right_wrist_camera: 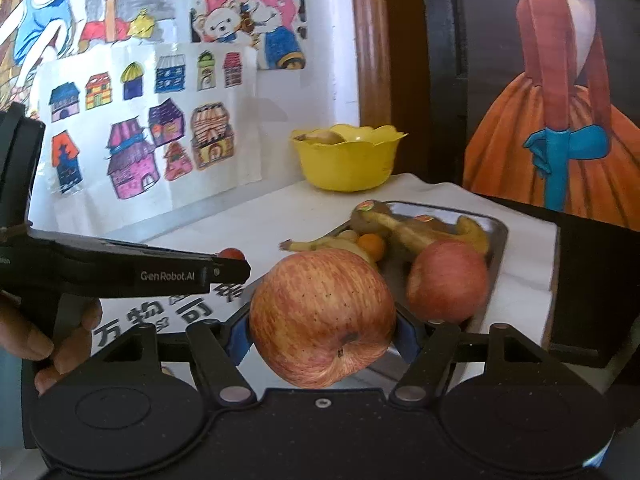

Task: Organize fruits
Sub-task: 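Lower the tomato and apple onto the tray beside the banana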

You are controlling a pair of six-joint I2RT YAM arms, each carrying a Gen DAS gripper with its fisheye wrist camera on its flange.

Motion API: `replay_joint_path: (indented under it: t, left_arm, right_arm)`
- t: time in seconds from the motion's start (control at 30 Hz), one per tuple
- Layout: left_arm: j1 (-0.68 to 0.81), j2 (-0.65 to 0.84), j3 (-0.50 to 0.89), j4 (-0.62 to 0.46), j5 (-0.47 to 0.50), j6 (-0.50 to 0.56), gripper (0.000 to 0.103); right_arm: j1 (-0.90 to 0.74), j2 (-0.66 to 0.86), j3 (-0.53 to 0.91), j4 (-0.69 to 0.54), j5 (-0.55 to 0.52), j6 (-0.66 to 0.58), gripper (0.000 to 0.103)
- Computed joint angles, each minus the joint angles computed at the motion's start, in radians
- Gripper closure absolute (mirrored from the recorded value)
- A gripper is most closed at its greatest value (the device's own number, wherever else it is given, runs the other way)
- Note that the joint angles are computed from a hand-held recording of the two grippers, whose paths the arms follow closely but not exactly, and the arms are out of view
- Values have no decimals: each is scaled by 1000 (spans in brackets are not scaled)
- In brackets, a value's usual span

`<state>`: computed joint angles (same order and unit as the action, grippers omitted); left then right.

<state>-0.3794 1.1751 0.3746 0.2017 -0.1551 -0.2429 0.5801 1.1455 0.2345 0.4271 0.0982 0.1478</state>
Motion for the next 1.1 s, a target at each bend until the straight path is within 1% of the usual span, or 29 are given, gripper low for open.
replay_joint_path:
  t: [0.17,0.43,0.6,0.73,1.1]
  left_arm:
    - [-15,109,48,49,-1,2,78]
    - [-41,251,116,104,-23,18,78]
    - [-32,301,134,123,-23,31,78]
    - [-20,319,134,139,-17,44,78]
    - [-5,345,126,178,11,56,78]
  right_arm:
    - [-100,19,2,36,-69,-36,33]
    - [-203,167,53,173,-174,-83,33]
    - [-230,272,108,235,-213,-98,33]
    - [-245,326,126,282,-242,-117,33]
    - [-260,413,230,265,-250,-159,33]
